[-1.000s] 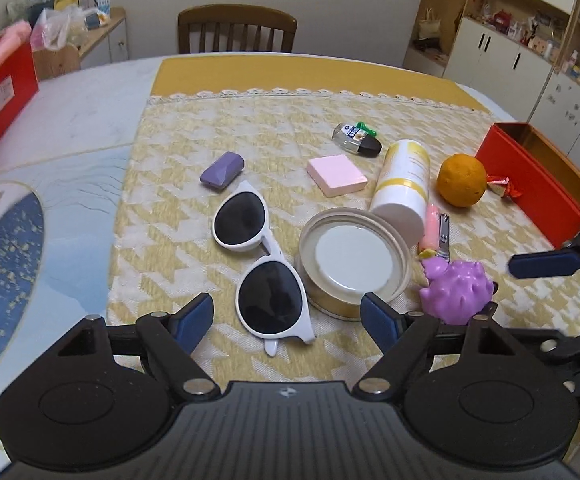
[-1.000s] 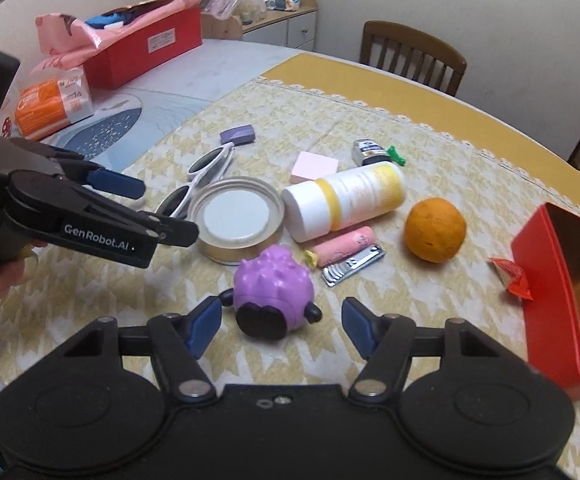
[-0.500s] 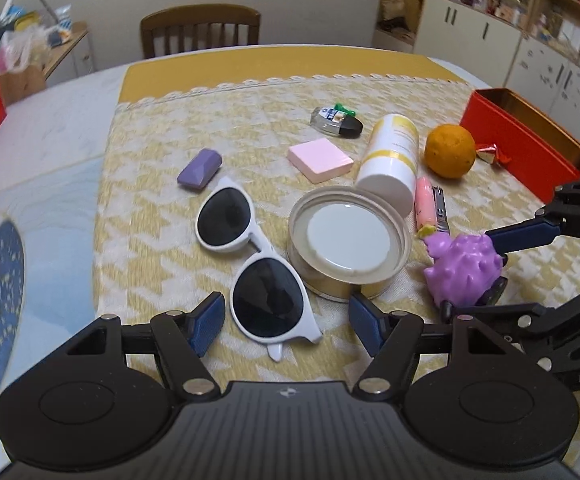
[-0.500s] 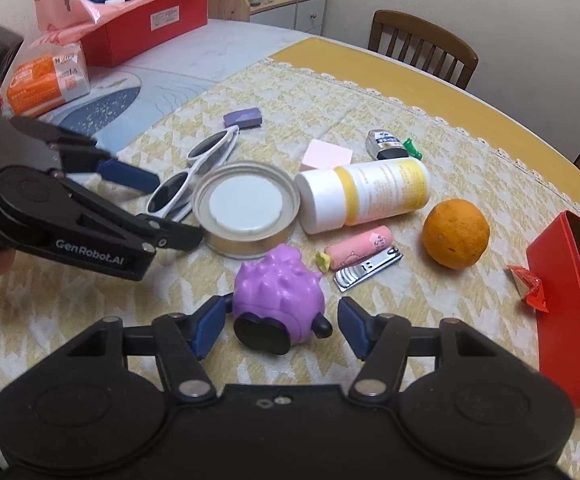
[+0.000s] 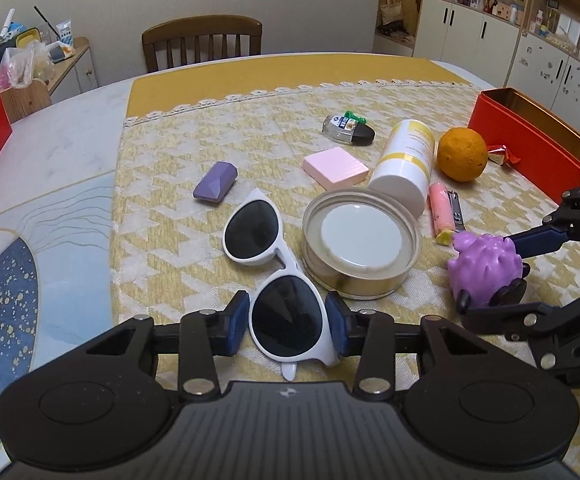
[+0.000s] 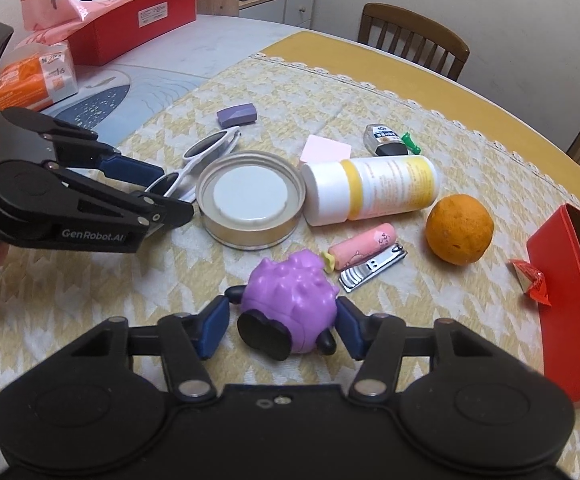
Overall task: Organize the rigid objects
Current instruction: 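Grasp the purple spiky toy with the right gripper while the left gripper approaches the white sunglasses, then grasp the white sunglasses with the left gripper while the right gripper holds the purple toy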
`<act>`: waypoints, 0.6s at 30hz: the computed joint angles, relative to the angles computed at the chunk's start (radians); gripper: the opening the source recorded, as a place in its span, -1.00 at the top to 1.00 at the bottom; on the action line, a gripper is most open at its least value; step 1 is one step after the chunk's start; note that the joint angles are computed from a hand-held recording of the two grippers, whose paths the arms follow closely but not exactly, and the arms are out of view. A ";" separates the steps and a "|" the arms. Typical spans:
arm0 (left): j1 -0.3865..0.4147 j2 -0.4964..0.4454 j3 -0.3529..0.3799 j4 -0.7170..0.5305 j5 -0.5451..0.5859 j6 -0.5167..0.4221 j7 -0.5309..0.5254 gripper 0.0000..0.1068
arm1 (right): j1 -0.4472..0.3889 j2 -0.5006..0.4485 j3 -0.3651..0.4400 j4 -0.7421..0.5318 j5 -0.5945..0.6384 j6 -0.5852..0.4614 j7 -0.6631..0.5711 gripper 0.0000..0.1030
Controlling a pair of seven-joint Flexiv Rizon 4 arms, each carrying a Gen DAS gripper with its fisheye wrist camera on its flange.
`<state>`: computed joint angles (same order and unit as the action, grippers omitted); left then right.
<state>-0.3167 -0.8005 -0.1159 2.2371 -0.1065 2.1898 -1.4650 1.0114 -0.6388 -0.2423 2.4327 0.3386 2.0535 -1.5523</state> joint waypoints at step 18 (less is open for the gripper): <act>0.007 0.032 -0.007 0.044 -0.002 0.032 -0.050 0.29 | 0.095 0.069 -0.065 0.079 0.111 0.026 0.063 0.03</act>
